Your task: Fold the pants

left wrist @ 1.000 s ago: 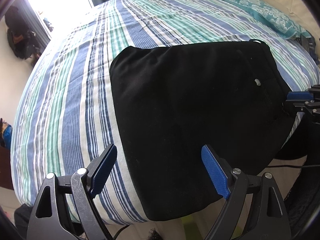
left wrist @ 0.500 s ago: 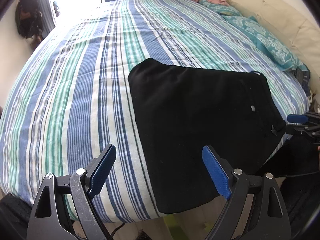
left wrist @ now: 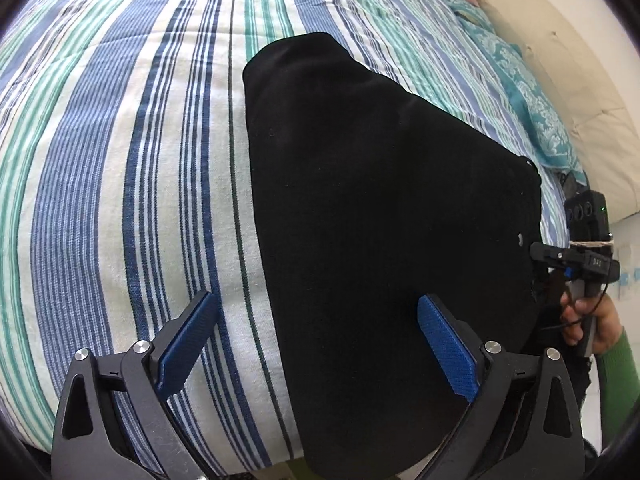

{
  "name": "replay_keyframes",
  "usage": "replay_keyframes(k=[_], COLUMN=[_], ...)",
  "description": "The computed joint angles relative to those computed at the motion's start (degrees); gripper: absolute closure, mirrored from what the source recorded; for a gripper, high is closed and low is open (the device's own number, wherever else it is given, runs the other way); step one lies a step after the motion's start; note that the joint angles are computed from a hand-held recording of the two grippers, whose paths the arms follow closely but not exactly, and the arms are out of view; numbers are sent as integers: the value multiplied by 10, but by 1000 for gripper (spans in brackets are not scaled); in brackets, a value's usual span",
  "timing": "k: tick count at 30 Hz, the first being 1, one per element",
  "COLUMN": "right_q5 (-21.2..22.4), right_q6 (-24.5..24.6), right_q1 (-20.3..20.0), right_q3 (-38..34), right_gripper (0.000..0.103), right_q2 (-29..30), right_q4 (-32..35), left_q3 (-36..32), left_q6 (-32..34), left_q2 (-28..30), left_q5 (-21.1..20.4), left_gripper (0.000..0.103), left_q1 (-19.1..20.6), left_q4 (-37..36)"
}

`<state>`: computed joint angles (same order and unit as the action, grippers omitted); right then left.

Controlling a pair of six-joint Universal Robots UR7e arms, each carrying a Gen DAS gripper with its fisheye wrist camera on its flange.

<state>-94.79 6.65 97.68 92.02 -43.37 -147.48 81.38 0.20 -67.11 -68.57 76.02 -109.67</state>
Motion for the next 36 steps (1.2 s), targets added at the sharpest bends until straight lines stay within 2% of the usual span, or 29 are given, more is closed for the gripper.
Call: replay_keyframes(k=[1, 2, 3, 4, 5, 6, 10, 12, 15, 19, 22, 23, 24, 25, 26, 27, 28, 29, 30, 31, 32, 33, 34, 36], right_q5=[-3, 5, 27, 46, 55, 64, 77, 95, 95, 87, 63, 55, 43, 21, -14, -49, -61, -48, -29, -32, -46, -66, -90, -150], right_q6=[-13, -18, -19, -13, -11, -13, -13, -21, -35, -51, -55, -52, -48, -40, -27, -13, 0, 7, 10, 7, -2, -13, -21, -34], right_q1=[1, 2, -1, -3, -2, -1, 17, 29, 52, 63, 67, 67, 66, 66, 68, 68, 66, 60, 55, 56, 61, 69, 79, 105], right_q3=[-2, 2, 1, 2, 8, 11, 15, -2, -66, -197, -314, -351, -384, -415, -434, -440, -421, -378, -326, -280, -237, -198, -163, -120], right_gripper=[15, 20, 32, 43, 54, 57, 64, 65, 66, 66, 65, 63, 62, 55, 53, 51, 49, 41, 33, 18, 9, 6, 0, 0], right_q2=[6, 8, 9, 8, 5, 3, -3, 4, 35, 103, 173, 196, 216, 235, 247, 251, 242, 218, 189, 162, 135, 111, 90, 61], right_q4=[-6, -23, -18, -17, -26, -29, -55, -56, -39, -6, 27, 42, 63, 90, 116, 133, 137, 119, 86, 61, 34, 3, -29, -71], left_q3=[2, 4, 0, 3, 5, 3, -18, -36, -84, -180, -231, -227, -211, -181, -150, -116, -81, -48, -13, 24, 59, 86, 101, 101], left_q6=[3, 10, 10, 7, 7, 6, 3, 11, 24, 48, 94, 116, 140, 168, 200, 229, 242, 248, 253, 263, 274, 282, 282, 264], left_q2=[1, 1, 3, 1, -2, -4, -13, -12, 7, 66, 112, 121, 126, 125, 122, 111, 90, 64, 37, 13, -10, -30, -44, -53], left_q5=[0, -11, -23, -11, -7, -9, -34, -29, -16, 10, 52, 82, 125, 180, 229, 255, 256, 240, 231, 227, 228, 227, 228, 243], left_gripper=[5, 32, 56, 62, 75, 82, 84, 84, 83, 83, 81, 75, 68, 67, 68, 66, 64, 49, 30, 21, 9, 3, 2, 1], left_q1=[-3, -3, -5, -11, -16, -18, -25, -31, -31, -19, -13, -13, -14, -16, -18, -19, -21, -20, -22, -28, -36, -45, -56, -76], left_q4=[-2, -5, 2, -4, -10, -11, -14, -21, -31, -45, -77, -102, -138, -184, -230, -269, -289, -300, -317, -353, -394, -428, -447, -444])
